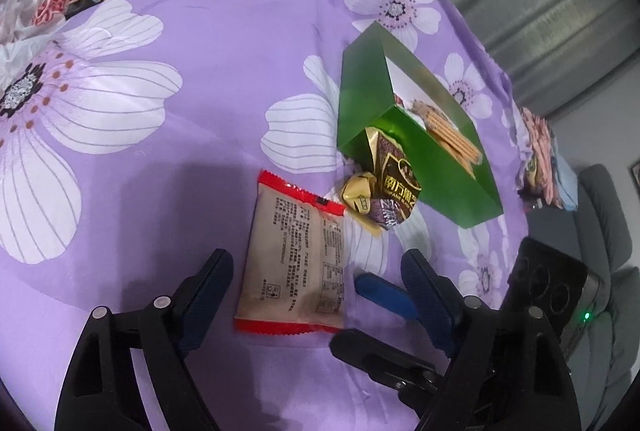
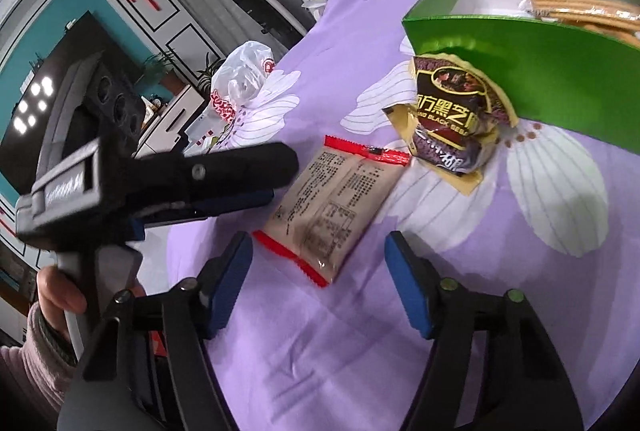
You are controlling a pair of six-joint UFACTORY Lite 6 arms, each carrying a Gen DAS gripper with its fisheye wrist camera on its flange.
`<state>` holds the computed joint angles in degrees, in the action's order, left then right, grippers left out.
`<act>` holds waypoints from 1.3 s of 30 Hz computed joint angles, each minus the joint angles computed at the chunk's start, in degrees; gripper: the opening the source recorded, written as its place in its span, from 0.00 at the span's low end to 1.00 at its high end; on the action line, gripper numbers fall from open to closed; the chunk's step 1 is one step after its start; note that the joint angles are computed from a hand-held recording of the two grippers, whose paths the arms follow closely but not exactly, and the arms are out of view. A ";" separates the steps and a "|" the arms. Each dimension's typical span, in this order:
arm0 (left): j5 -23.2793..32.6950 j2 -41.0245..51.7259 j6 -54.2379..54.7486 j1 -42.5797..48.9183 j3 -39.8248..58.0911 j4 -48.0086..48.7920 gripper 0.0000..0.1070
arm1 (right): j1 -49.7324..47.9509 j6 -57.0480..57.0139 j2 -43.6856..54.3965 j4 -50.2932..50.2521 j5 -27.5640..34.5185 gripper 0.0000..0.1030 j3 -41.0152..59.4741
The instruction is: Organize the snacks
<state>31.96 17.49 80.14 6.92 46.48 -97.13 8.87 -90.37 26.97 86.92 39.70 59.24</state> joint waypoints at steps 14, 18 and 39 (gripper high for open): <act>-0.31 5.15 -4.12 0.96 3.46 4.04 0.36 | 1.60 2.88 6.54 -1.18 0.96 0.53 7.04; -0.69 4.17 -4.43 1.21 2.59 3.49 0.31 | 2.25 1.41 4.61 -0.59 -0.58 0.40 4.88; -9.25 -3.06 1.99 0.55 -4.20 -1.64 0.34 | 2.68 4.76 4.47 -5.78 -1.66 0.23 5.60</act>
